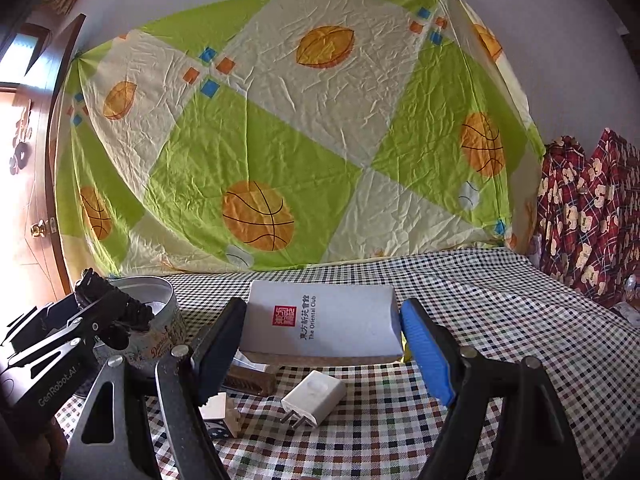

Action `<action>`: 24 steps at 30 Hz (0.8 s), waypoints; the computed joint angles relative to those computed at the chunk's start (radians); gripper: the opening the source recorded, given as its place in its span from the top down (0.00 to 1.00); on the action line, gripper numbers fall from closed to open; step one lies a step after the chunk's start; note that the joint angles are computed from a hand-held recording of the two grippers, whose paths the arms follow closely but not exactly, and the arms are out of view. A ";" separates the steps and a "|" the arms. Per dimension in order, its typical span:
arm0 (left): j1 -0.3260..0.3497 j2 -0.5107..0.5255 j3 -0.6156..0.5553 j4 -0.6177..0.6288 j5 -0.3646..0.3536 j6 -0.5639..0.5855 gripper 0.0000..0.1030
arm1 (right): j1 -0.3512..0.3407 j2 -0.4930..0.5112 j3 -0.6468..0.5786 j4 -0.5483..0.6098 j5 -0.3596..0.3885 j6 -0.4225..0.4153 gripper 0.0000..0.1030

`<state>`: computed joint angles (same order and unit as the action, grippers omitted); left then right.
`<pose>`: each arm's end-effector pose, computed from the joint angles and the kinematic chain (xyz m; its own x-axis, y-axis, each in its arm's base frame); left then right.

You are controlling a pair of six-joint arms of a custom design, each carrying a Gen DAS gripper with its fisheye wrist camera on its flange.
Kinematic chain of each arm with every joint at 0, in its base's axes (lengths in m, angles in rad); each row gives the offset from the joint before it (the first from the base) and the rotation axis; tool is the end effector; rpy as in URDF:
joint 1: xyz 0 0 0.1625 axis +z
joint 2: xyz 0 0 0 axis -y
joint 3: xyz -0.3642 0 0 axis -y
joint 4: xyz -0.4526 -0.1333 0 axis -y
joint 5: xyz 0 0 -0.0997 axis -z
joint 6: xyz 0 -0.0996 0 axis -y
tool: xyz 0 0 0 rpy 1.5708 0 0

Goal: Organize rigid objects
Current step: 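Lift the dark plush object with the left tool while the right tool lifts the white box, then carry the dark plush object over the tin with the left tool while the right tool holds the white box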

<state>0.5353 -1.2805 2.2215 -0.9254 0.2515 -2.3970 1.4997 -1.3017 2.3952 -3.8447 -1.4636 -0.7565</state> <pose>-0.2217 -0.3986 0.0456 -0.6968 -0.2005 -0.6887 0.6604 0.1956 -0.7250 0.1127 -0.4434 0.1661 -0.7449 -0.2810 0.6051 -0.6659 0.2568 -0.7005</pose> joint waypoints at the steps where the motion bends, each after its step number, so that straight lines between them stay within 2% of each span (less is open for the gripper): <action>1: -0.002 -0.004 0.007 -0.019 0.001 0.015 0.58 | 0.001 0.002 0.001 -0.006 0.002 -0.002 0.22; 9: -0.012 -0.036 0.058 -0.151 0.007 0.118 0.58 | 0.010 0.017 -0.002 -0.018 0.004 -0.004 0.22; 16: -0.014 -0.064 0.083 -0.188 0.000 0.142 0.58 | 0.017 0.025 -0.004 -0.008 0.013 0.001 0.22; 19: -0.011 -0.077 0.081 -0.149 -0.010 0.121 0.58 | 0.022 0.028 -0.004 0.000 0.017 -0.002 0.22; 24: -0.012 -0.113 0.121 -0.239 -0.011 0.190 0.58 | 0.032 0.038 -0.003 0.002 0.026 -0.002 0.22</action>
<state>0.5235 -1.3931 2.3429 -1.1647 0.2401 -2.2069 1.5319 -1.2634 2.3927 -3.8426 -1.4378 -0.7587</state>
